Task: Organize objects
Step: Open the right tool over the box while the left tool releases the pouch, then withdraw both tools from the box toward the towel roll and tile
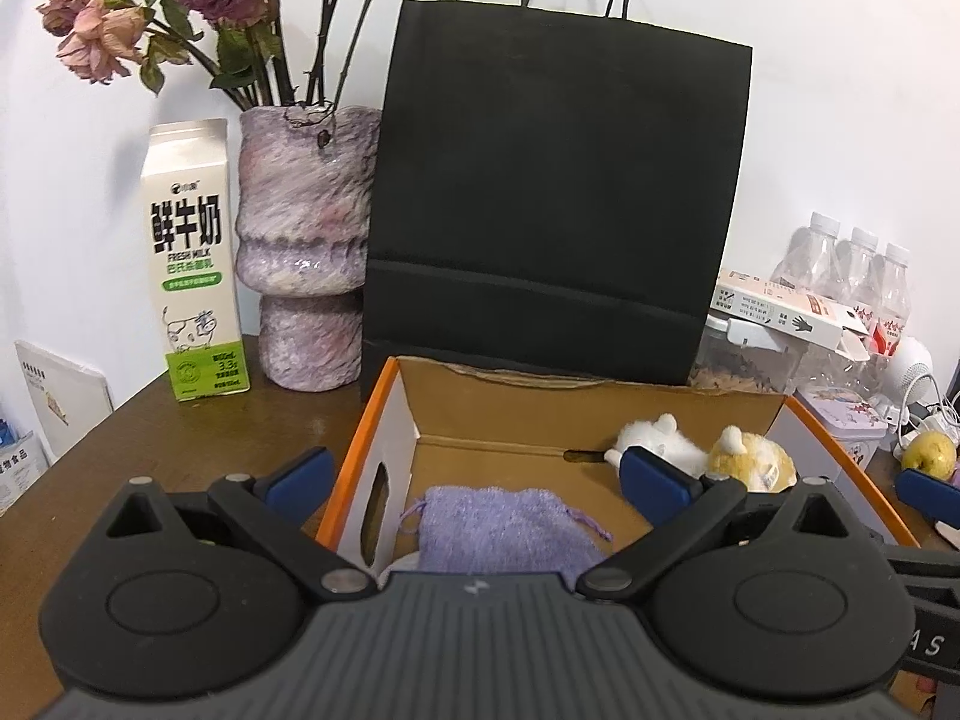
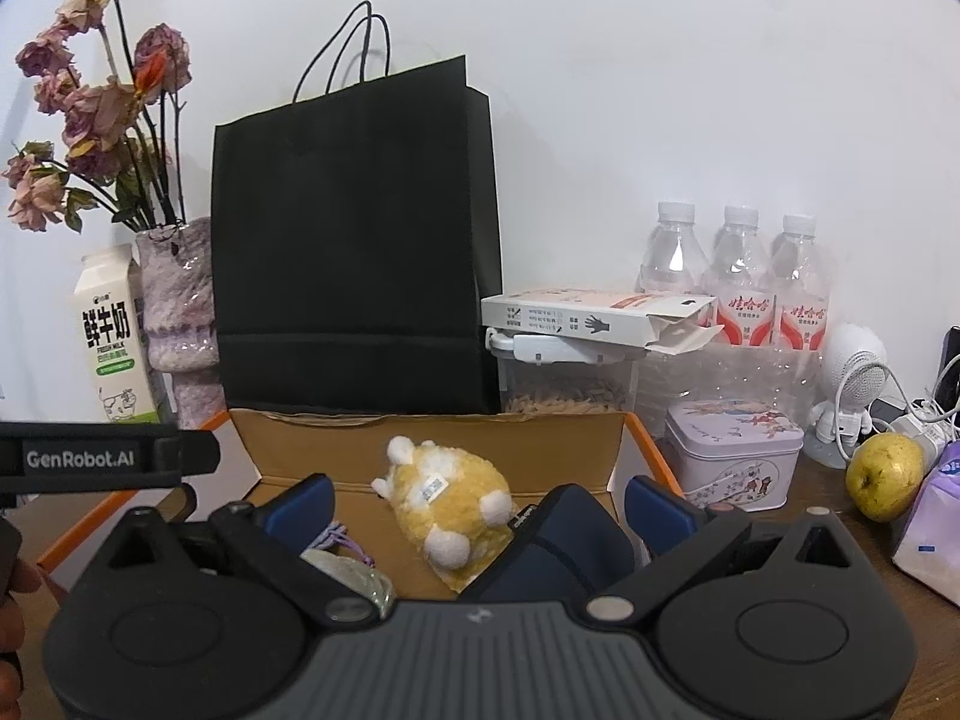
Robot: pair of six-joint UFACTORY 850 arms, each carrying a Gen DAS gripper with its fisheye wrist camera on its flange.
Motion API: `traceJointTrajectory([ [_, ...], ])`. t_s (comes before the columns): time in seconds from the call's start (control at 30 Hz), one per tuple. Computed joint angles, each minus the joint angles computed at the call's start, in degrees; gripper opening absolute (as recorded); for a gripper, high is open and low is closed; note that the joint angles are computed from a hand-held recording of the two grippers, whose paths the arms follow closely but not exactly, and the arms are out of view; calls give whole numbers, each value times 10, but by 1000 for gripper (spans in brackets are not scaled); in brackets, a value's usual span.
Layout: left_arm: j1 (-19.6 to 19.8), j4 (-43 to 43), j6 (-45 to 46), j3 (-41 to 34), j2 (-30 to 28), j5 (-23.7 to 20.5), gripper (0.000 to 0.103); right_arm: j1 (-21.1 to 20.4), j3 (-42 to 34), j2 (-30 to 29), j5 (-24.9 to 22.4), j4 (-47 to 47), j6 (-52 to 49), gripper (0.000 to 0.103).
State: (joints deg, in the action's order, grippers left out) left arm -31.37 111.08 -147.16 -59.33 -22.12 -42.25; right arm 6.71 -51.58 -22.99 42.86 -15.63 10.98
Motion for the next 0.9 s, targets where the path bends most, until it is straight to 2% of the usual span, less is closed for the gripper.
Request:
traceJointTrajectory([
  [0.3, -28, -33, 2, 37, 26, -12, 103, -6, 55, 34, 32, -2, -20, 103],
  [0.57, -59, -53, -19, 80, 56, -22, 103, -17, 116, 75, 41, -22, -10, 103],
  [0.9, -119, -88, -31, 119, 79, -48, 103, -41, 194, 135, 51, -42, -8, 103],
])
